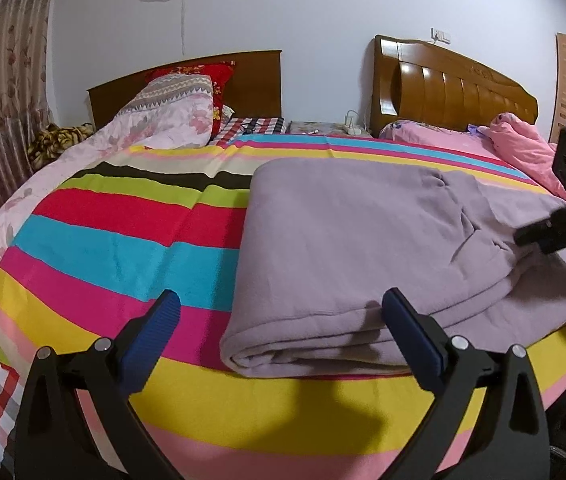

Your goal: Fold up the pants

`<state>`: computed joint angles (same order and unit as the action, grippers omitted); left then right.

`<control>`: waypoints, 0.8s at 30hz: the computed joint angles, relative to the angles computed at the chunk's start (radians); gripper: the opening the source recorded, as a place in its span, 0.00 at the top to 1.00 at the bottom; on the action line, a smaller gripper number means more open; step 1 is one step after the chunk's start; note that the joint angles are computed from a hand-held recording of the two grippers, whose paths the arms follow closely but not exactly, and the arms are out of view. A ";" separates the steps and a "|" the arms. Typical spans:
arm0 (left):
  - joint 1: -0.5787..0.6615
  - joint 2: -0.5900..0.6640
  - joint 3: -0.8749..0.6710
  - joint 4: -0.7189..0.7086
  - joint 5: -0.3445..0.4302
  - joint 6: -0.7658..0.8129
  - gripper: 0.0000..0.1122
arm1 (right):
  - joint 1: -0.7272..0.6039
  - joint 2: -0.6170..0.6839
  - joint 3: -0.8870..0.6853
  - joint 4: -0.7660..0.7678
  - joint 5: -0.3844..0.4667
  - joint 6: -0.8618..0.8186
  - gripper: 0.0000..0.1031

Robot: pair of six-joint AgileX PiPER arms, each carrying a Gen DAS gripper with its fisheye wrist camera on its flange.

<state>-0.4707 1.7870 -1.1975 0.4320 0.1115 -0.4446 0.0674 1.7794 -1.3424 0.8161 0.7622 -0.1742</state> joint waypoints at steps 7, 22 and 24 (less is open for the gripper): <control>-0.033 -0.051 0.019 0.060 0.057 0.011 0.10 | 0.049 -0.030 0.027 -0.028 -0.114 -0.009 0.85; -0.055 0.017 -0.077 0.219 0.154 -0.157 0.10 | 0.132 0.051 -0.501 -0.208 -0.040 0.160 0.86; -0.050 0.051 -0.132 0.270 0.205 -0.223 0.10 | 0.143 0.054 -0.551 -0.227 -0.033 0.162 0.86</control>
<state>-0.5209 1.8376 -1.3296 0.7019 0.3161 -0.6679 0.2107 1.8332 -1.8937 0.5896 0.7297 -0.0127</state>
